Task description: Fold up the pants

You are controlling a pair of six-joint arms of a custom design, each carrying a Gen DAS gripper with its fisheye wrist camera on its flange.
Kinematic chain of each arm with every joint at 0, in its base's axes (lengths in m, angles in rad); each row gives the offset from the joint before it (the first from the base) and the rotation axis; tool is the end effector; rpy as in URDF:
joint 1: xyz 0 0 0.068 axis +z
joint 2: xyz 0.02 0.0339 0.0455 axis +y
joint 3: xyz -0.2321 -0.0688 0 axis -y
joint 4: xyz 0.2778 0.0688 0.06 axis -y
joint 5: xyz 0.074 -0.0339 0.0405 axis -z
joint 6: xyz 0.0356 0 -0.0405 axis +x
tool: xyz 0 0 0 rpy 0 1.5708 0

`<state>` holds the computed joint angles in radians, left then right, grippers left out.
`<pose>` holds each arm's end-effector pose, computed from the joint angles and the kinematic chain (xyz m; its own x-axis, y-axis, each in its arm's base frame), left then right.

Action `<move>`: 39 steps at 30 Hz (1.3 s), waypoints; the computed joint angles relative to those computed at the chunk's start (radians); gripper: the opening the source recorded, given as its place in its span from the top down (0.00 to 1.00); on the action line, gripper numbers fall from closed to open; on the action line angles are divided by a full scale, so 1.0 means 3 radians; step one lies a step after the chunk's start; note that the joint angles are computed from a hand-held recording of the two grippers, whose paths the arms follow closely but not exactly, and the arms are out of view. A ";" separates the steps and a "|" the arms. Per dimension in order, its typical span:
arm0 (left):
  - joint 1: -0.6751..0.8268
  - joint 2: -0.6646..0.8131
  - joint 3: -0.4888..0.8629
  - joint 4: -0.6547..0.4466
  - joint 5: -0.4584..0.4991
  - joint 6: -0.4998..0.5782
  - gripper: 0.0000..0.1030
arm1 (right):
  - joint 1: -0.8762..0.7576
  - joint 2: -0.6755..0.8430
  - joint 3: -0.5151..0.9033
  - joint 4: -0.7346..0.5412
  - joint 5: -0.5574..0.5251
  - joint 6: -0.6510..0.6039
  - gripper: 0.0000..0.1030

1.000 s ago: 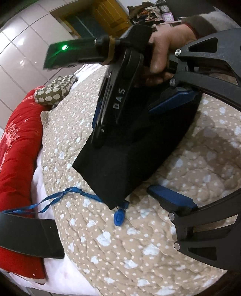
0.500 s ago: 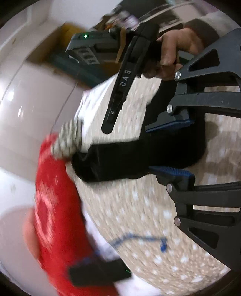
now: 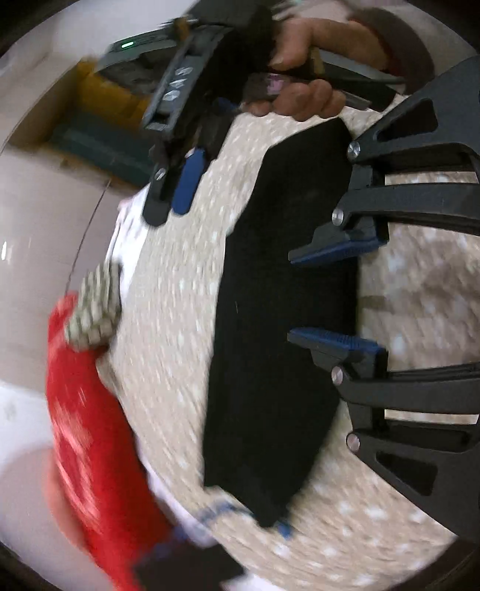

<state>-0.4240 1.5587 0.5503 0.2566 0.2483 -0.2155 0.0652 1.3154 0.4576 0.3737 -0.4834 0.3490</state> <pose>0.2656 -0.1295 0.0685 -0.7283 0.1013 -0.6777 0.4163 0.8510 -0.3202 0.2802 0.0349 0.1181 -0.5965 0.2645 -0.7578 -0.2812 0.8155 0.5059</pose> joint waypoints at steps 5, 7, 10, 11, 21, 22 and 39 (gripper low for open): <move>0.0552 -0.0030 -0.0272 0.0318 0.0041 -0.0503 0.35 | 0.0558 0.0864 0.0763 -0.0255 0.0246 -0.0198 0.56; 0.0730 0.0133 -0.0206 0.0348 0.0075 -0.0666 0.35 | 0.0762 0.1256 0.1241 -0.0541 0.0438 -0.0446 0.56; 0.0869 0.0535 0.0060 0.0321 0.0108 -0.0859 0.35 | 0.0996 0.1868 0.2006 -0.0919 0.0723 -0.0761 0.55; 0.0888 0.0642 0.0134 0.0319 0.0115 -0.0908 0.35 | 0.1052 0.2097 0.2295 -0.1050 0.0781 -0.0840 0.55; 0.0773 0.1433 0.0839 0.0465 0.0126 -0.1005 0.47 | 0.1083 0.3171 0.3379 -0.1400 0.0448 -0.0947 0.80; 0.0733 0.1457 0.0931 0.0350 0.0069 -0.0935 0.63 | 0.1047 0.3045 0.3194 -0.1249 0.0434 -0.0891 0.89; -0.0554 0.0711 0.0196 0.1066 -0.1013 0.0256 0.82 | 0.0101 0.0519 0.0868 -0.0562 -0.0670 0.0205 0.33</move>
<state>-0.5902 1.7719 0.6092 0.5763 -0.0557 -0.1386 0.0956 1.4710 0.7180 0.2050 -0.6845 0.4105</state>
